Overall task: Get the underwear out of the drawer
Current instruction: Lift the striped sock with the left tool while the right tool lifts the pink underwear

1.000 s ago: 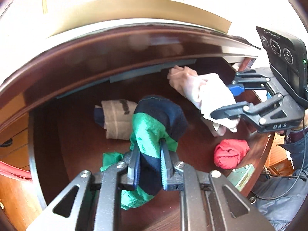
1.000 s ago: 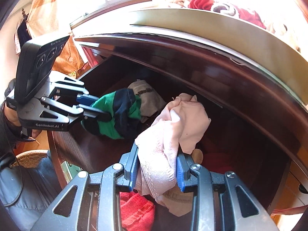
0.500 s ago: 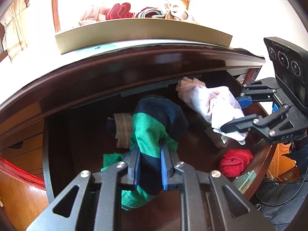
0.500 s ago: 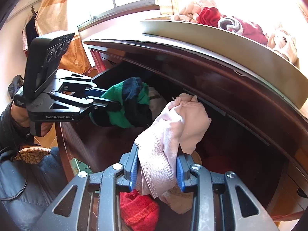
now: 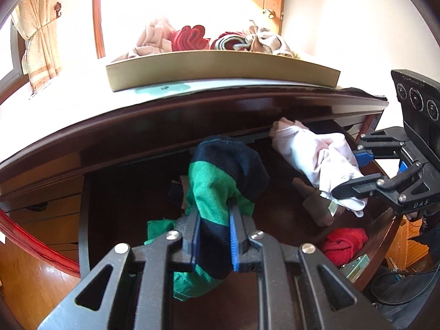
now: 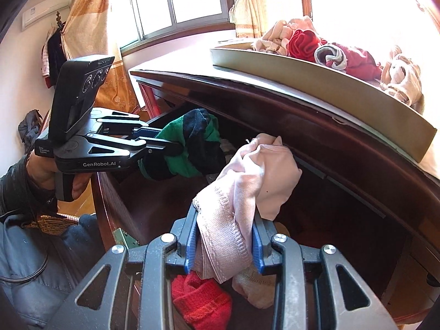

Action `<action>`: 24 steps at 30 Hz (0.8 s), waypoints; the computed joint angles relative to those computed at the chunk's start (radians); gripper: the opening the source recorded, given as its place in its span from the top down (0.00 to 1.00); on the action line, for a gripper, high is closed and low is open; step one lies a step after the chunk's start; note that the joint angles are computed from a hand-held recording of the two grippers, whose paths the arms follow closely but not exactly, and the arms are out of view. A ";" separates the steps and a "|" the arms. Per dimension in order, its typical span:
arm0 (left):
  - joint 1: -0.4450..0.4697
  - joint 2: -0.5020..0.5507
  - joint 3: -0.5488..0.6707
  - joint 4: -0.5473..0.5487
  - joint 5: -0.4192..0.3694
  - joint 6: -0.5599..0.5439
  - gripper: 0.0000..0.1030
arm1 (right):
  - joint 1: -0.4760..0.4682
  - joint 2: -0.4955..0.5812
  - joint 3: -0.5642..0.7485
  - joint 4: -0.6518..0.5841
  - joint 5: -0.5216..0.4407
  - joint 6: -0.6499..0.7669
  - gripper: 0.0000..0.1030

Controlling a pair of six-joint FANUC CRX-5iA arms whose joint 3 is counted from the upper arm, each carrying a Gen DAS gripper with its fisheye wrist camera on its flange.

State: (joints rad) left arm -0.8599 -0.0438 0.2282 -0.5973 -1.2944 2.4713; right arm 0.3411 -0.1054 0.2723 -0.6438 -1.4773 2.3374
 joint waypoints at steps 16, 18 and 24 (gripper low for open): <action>-0.092 -0.011 0.019 -0.176 -0.053 0.104 0.85 | -0.056 -0.031 -0.023 -0.107 0.025 0.088 0.66; -0.103 -0.016 0.014 -0.196 -0.053 0.123 0.85 | -0.062 -0.039 -0.032 -0.116 0.031 0.105 0.66; -0.125 -0.026 0.004 -0.240 -0.050 0.158 0.85 | -0.068 -0.053 -0.043 -0.131 0.048 0.132 0.66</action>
State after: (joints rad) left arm -0.9852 -0.0700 0.2320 -0.8372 -1.3443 2.6291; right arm 0.2731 -0.1581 0.2291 -0.7747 -1.4288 2.4694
